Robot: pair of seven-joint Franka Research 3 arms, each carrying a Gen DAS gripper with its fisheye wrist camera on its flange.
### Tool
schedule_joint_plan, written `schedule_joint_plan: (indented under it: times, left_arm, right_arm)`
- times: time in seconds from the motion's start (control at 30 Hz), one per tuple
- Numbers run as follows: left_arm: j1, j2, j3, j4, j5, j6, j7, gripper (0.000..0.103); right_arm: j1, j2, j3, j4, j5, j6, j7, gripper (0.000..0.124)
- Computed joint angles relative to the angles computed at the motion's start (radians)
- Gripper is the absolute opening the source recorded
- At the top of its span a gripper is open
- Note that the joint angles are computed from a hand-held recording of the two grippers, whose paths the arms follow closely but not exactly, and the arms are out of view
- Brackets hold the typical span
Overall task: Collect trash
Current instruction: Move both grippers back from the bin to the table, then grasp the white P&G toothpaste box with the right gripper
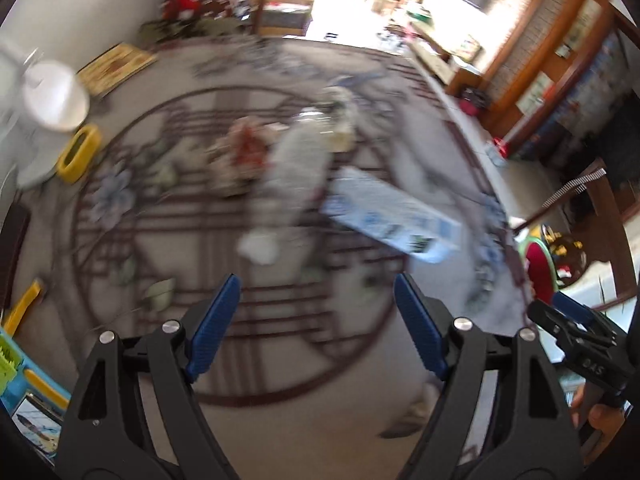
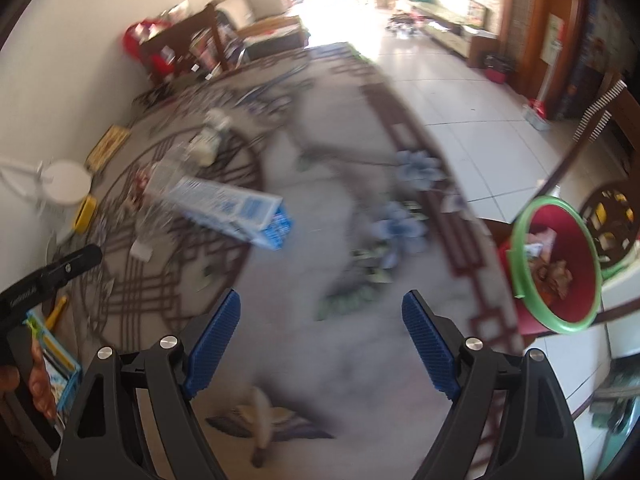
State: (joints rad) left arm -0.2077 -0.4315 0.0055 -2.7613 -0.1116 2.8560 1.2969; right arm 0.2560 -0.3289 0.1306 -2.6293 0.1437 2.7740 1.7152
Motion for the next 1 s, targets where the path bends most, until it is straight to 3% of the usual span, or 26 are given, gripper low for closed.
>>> schedule_joint_plan:
  times: [0.13, 0.37, 0.6, 0.77, 0.8, 0.87, 1.0]
  left_arm:
    - [0.028, 0.004, 0.052, -0.024, -0.022, 0.009, 0.024, 0.077]
    - [0.05, 0.035, 0.111, -0.034, -0.095, 0.026, 0.087, 0.077]
    - [0.068, 0.055, 0.125, -0.033, -0.164, 0.014, 0.118, 0.077]
    - [0.083, 0.108, 0.106, 0.005, -0.18, 0.021, 0.147, 0.077]
    - [0.091, 0.132, 0.094, 0.025, -0.17, 0.028, 0.152, 0.077]
    - [0.105, 0.177, 0.078, 0.066, -0.158, 0.041, 0.159, 0.077]
    - [0.13, 0.302, 0.059, 0.181, -0.176, 0.066, 0.193, 0.077]
  right_arm:
    - [0.02, 0.078, 0.031, 0.071, -0.037, -0.032, 0.013, 0.081]
    - [0.066, 0.211, 0.028, 0.208, -0.098, -0.078, -0.002, 0.081]
    - [0.111, 0.453, -0.009, 0.482, -0.232, -0.176, -0.065, 0.091]
    - [0.166, 0.597, -0.054, 0.629, -0.334, -0.271, -0.107, 0.091]
    - [0.163, 0.617, -0.051, 0.645, -0.311, -0.284, -0.138, 0.088]
    - [0.165, 0.63, -0.055, 0.65, -0.286, -0.301, -0.169, 0.067]
    - [0.147, 0.601, -0.033, 0.606, -0.183, -0.305, -0.26, 0.044]
